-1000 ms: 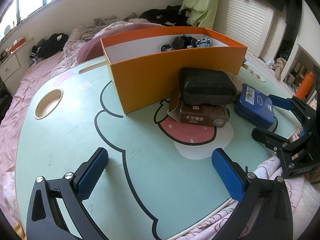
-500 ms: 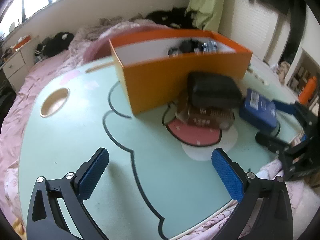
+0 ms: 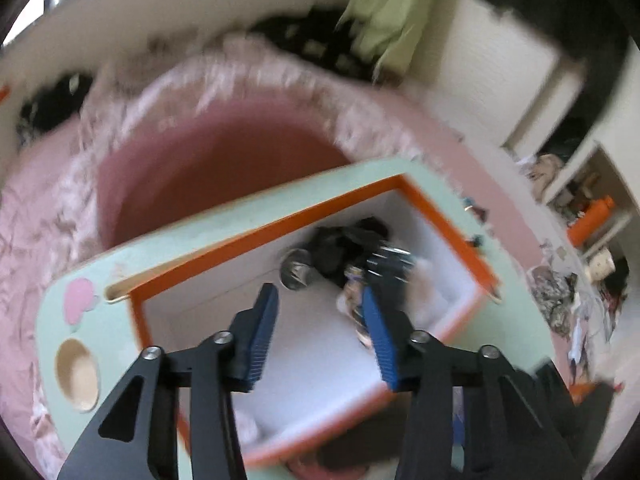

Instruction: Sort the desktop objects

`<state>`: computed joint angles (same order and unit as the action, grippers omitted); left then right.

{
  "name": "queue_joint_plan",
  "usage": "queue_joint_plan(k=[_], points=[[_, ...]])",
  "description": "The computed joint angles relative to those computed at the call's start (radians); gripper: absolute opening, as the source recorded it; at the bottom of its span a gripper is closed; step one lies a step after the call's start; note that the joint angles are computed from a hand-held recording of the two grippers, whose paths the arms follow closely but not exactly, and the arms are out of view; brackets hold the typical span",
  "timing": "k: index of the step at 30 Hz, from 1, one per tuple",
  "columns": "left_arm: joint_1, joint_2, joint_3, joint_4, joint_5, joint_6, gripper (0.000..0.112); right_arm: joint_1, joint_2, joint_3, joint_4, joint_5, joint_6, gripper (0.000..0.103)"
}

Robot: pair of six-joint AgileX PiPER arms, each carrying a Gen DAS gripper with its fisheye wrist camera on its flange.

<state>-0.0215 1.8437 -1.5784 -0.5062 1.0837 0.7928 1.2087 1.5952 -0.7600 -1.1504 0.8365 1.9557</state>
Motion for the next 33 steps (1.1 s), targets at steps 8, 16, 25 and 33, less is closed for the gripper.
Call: queue_joint_plan(k=[8,16,25,33], points=[[-0.125,0.18,-0.133,0.23,-0.014,-0.178,0.041,-0.013,0.004,0.006,-0.016,-0.013,0.008,0.103],[-0.1,0.167,-0.117,0.152,-0.023,-0.125,0.032,-0.011,0.015,-0.01,-0.009,-0.009,0.003,0.103],[0.13,-0.145,0.202,-0.214,0.065,0.293,0.032,-0.008,0.016,-0.009,-0.01,-0.008,0.007,0.103],[0.177,-0.269,0.443,-0.288,0.087,0.509,0.044,-0.008,0.016,-0.008,-0.012,-0.008,0.01,0.103]])
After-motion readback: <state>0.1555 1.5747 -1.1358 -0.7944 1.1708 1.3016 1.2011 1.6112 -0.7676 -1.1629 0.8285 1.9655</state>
